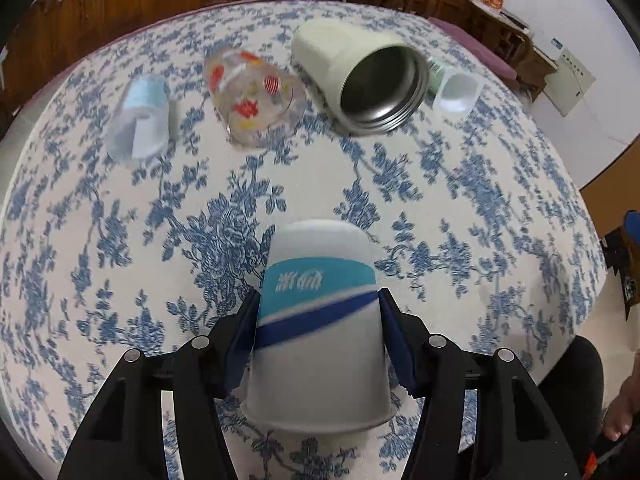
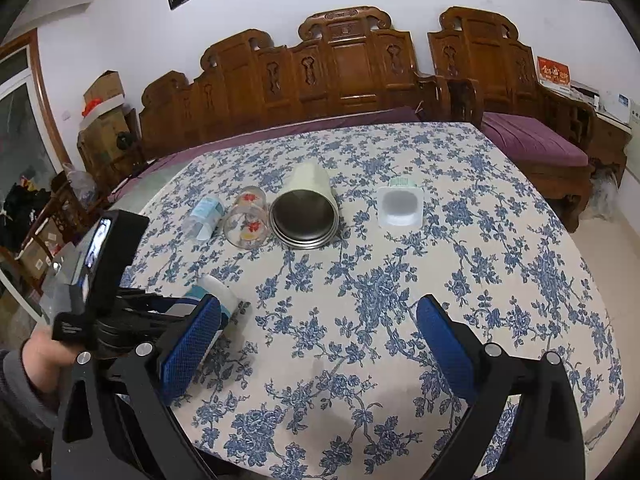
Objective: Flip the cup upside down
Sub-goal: 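Lift the paper cup with the left tool and carry it toward the right tool, then close the right tool on the paper cup while the left tool opens and releases it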
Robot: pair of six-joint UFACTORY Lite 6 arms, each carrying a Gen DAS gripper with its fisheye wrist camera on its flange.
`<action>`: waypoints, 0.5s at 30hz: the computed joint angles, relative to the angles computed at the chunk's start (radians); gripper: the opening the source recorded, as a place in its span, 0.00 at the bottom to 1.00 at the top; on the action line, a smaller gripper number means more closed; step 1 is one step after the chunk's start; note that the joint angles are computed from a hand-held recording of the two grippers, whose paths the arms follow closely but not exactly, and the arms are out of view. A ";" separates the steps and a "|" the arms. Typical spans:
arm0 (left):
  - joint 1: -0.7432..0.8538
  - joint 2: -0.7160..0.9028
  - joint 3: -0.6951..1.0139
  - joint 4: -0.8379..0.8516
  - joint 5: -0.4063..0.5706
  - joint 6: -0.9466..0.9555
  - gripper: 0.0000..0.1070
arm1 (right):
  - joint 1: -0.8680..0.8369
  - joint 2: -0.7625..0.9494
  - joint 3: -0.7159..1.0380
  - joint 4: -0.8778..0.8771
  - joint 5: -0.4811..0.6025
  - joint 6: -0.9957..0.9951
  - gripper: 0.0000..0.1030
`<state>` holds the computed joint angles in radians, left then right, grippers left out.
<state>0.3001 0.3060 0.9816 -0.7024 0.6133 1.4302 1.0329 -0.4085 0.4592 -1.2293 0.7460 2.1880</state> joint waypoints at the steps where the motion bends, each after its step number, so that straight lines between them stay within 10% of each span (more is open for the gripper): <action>1: -0.002 0.008 0.001 -0.008 -0.004 0.008 0.53 | -0.007 0.000 -0.005 -0.004 -0.007 0.003 0.96; 15: 0.155 -0.103 0.036 -0.068 0.171 0.128 0.74 | -0.044 0.099 0.109 0.022 -0.040 -0.081 0.96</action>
